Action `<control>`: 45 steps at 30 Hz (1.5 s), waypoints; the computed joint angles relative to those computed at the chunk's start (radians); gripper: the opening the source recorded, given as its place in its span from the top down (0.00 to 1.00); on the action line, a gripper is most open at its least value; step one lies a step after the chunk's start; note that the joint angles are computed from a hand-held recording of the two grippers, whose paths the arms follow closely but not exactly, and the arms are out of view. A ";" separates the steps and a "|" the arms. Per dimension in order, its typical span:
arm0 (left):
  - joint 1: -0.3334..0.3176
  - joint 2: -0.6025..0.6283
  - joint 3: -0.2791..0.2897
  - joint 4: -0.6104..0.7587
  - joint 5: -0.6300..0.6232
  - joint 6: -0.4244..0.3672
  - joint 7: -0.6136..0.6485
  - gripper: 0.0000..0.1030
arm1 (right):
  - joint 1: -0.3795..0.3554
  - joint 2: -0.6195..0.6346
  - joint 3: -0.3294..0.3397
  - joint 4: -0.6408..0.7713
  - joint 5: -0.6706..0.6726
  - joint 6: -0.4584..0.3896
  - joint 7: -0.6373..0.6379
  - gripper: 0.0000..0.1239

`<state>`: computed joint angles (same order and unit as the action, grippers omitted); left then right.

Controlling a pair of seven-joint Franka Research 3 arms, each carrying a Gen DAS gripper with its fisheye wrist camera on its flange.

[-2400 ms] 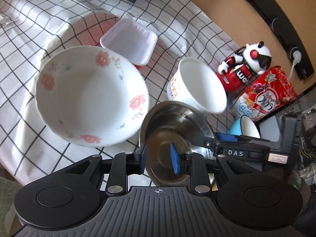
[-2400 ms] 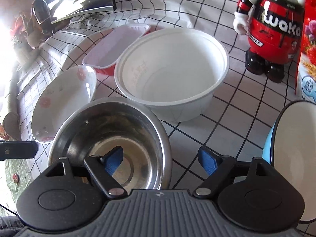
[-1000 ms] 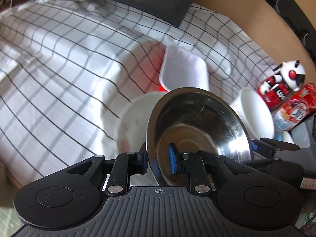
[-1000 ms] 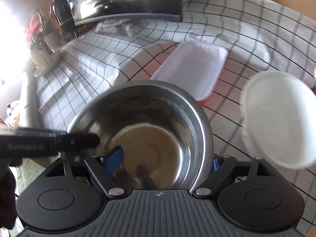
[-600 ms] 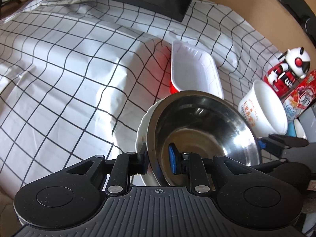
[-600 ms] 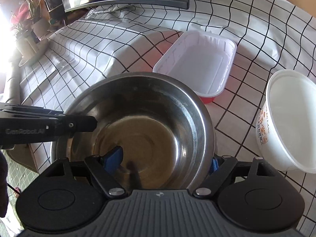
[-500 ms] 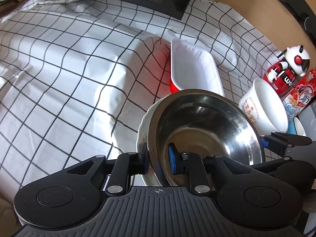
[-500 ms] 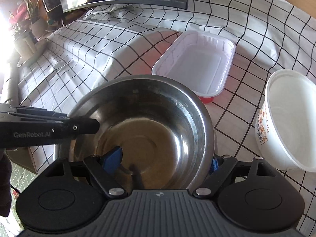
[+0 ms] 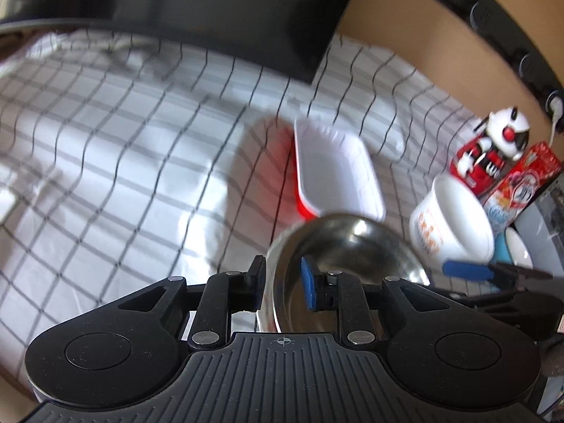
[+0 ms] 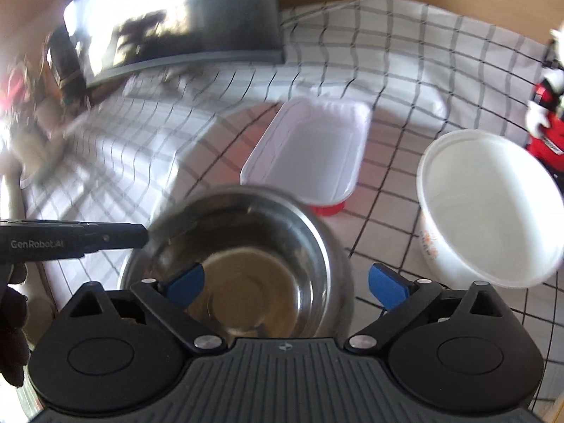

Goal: Organize plates and bowls
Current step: 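Lift the steel bowl with the left gripper toward the white plastic bowl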

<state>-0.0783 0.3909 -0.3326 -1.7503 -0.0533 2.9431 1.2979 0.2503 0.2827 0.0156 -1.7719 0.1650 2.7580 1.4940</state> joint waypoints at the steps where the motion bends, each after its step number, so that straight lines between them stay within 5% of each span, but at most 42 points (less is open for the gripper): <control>1: -0.001 0.006 0.001 0.011 0.005 0.002 0.004 0.77 | 0.002 -0.009 -0.005 -0.015 0.002 0.015 0.016 0.17; 9: 0.005 0.060 -0.030 0.110 0.031 -0.066 0.135 0.77 | 0.009 -0.077 -0.024 -0.140 -0.028 0.076 0.143 0.17; 16: -0.086 0.115 0.070 0.206 0.129 -0.180 0.100 0.77 | -0.013 -0.076 0.009 -0.172 0.060 0.088 0.153 0.17; 26: -0.018 0.208 -0.008 0.313 -0.038 -0.283 0.160 0.68 | -0.129 -0.021 0.142 -0.104 0.549 0.026 -0.131 0.17; 30: -0.028 0.228 0.001 0.337 -0.052 -0.325 0.170 0.69 | -0.120 0.007 0.118 -0.059 0.606 -0.026 -0.127 0.17; 35: -0.046 0.229 0.016 0.344 -0.058 -0.367 0.151 0.65 | -0.104 0.009 0.092 -0.043 0.579 -0.073 -0.112 0.17; 39: -0.034 0.222 -0.015 0.335 -0.101 -0.393 0.178 0.55 | -0.094 -0.015 0.067 -0.064 0.536 -0.093 -0.073 0.17; 45: -0.056 0.237 -0.053 0.344 -0.154 -0.390 0.254 0.55 | -0.096 -0.094 0.023 -0.160 0.440 -0.078 0.024 0.17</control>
<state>-0.1342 0.6280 -0.3859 -1.4066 -0.2069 2.5535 1.5520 0.1541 0.1891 0.0383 -1.9317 0.6055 2.6798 1.5183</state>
